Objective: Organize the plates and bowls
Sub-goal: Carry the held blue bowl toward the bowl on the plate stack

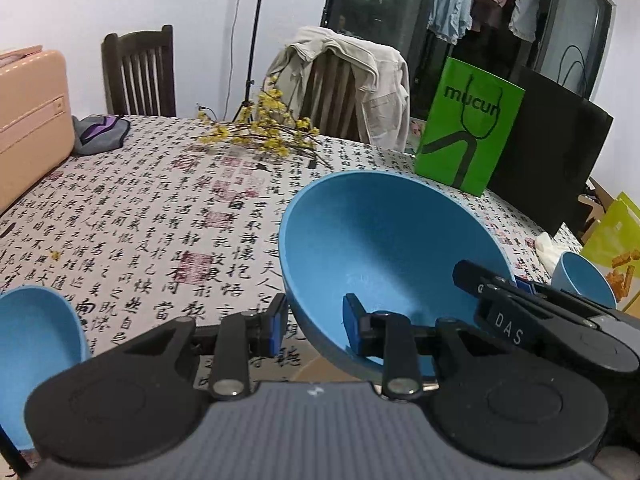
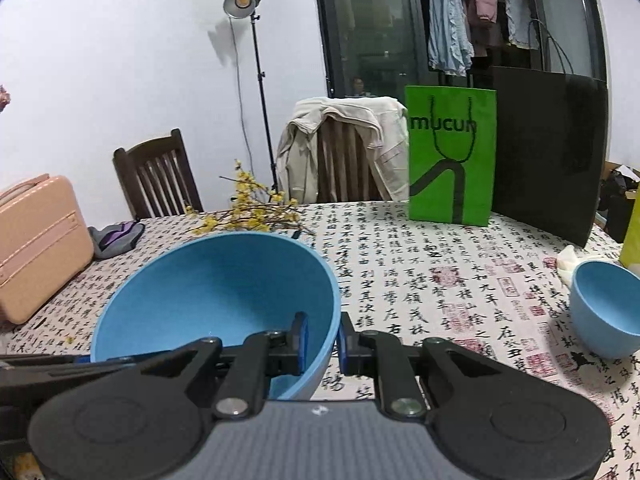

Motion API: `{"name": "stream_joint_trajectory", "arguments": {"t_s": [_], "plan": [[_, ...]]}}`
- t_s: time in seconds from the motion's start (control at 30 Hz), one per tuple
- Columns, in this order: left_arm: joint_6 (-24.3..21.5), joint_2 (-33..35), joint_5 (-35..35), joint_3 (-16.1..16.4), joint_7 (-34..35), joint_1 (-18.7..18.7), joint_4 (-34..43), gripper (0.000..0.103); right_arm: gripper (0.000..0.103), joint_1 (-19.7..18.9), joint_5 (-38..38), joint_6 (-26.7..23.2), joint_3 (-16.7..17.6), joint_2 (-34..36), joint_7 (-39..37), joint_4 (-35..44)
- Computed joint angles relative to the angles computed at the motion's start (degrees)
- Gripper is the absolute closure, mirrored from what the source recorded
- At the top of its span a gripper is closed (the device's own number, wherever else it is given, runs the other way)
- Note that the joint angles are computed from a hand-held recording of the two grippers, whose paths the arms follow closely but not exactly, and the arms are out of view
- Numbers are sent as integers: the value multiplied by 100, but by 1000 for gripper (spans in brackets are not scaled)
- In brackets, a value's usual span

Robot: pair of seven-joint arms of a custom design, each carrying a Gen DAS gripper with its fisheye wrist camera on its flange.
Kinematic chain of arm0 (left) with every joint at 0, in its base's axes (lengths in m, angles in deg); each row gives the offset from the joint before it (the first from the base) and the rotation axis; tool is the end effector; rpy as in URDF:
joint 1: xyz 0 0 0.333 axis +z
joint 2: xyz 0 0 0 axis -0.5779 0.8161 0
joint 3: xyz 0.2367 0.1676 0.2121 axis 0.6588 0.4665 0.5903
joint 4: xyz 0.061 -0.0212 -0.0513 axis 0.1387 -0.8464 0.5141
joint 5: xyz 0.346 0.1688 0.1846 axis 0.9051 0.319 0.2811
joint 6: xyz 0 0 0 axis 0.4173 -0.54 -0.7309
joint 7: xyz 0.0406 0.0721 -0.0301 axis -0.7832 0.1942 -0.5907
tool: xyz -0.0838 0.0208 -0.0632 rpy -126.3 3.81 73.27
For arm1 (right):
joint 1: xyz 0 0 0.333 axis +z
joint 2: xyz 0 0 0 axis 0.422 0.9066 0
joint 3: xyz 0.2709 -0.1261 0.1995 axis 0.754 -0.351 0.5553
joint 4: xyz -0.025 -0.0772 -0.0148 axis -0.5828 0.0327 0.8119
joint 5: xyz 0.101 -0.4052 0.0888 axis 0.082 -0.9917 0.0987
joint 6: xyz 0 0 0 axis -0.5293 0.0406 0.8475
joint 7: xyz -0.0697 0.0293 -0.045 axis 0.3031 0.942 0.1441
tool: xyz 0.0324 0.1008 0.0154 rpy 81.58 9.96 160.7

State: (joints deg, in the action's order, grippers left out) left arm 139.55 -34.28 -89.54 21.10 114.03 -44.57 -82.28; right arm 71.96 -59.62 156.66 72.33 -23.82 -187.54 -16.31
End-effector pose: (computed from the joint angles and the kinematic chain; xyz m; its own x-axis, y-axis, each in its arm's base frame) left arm 0.6548 -0.3021 0.4689 -0.4129 -0.8960 0.1637 -0.6400 0.1576 -0.7520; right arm 0.6038 0.5338 0.4613 -0.3246 -0.9305 -0.1694 -0.4484 0.3091 -0.8387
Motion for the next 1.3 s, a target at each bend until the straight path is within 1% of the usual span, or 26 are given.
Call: {"name": "stream_joint_trajectory", "arguments": {"t_s": [0.23, 0.57, 0.87, 1.03, 1.23, 1.3], "plan": [[73, -42, -65, -8, 4, 132, -78, 73, 88, 49, 88, 95, -34, 234, -175, 335], [172, -88, -105, -37, 24, 284, -165, 73, 88, 165, 274, 257, -196, 488, -326, 688], [408, -190, -131, -100, 44, 429, -356, 73, 88, 262, 330, 365, -318, 648, -374, 928], [530, -296, 17, 92, -112, 325, -489, 73, 88, 311, 349, 447, -372, 748, -372, 1069], [584, -386, 2, -47, -124, 567, -617, 73, 88, 362, 454, 559, -433, 926, -465, 1334], [596, -426, 3, -33, -140, 595, -662, 73, 88, 374, 507, 593, -456, 994, -530, 1444]]}}
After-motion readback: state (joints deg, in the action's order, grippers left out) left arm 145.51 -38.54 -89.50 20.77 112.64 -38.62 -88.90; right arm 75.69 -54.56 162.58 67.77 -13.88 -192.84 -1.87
